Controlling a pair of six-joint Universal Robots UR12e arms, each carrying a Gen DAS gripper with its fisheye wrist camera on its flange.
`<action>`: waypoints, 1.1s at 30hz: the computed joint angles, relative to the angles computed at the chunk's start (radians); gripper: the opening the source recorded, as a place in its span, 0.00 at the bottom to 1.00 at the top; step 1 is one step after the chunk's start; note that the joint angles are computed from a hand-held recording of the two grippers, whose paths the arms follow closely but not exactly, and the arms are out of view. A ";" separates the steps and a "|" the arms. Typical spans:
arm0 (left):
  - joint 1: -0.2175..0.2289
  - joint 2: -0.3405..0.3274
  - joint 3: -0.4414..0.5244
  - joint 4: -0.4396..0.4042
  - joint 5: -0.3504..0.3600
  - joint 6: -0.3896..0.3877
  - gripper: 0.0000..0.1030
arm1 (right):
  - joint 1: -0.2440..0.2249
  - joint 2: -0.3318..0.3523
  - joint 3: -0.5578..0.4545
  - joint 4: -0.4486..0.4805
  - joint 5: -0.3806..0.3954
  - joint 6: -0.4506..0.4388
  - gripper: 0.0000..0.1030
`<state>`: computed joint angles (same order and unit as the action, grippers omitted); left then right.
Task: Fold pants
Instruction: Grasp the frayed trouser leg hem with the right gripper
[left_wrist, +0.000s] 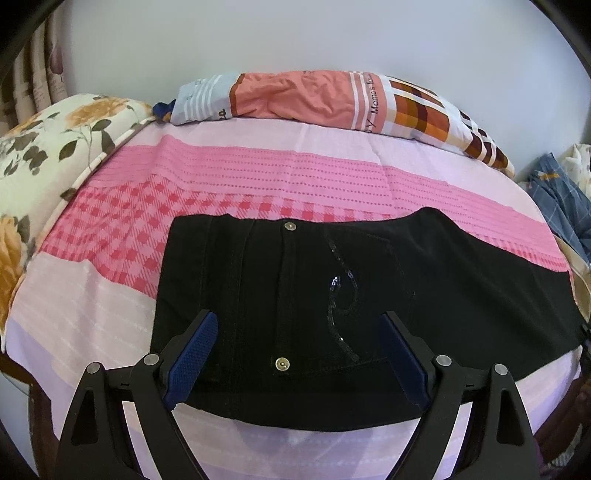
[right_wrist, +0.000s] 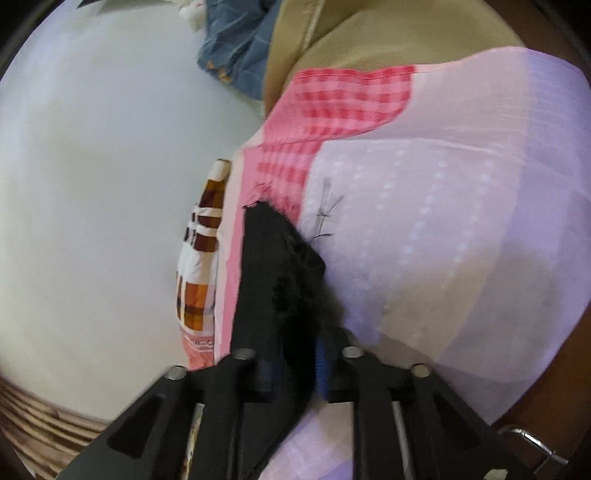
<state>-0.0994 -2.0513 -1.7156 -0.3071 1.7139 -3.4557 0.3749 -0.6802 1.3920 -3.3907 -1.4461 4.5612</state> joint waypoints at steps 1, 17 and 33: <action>0.000 0.000 0.000 0.003 0.002 0.001 0.86 | -0.004 0.009 -0.002 -0.037 0.018 0.019 0.29; -0.015 -0.005 0.012 -0.004 -0.002 0.031 0.86 | -0.001 0.033 -0.069 -0.029 0.038 -0.105 0.70; -0.012 -0.001 0.015 -0.013 -0.011 0.015 0.86 | 0.001 -0.007 -0.060 0.146 0.032 -0.196 0.05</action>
<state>-0.1116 -2.0524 -1.7005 -0.3202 1.7026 -3.4403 0.3762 -0.6872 1.3316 -3.2442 -1.4144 4.3651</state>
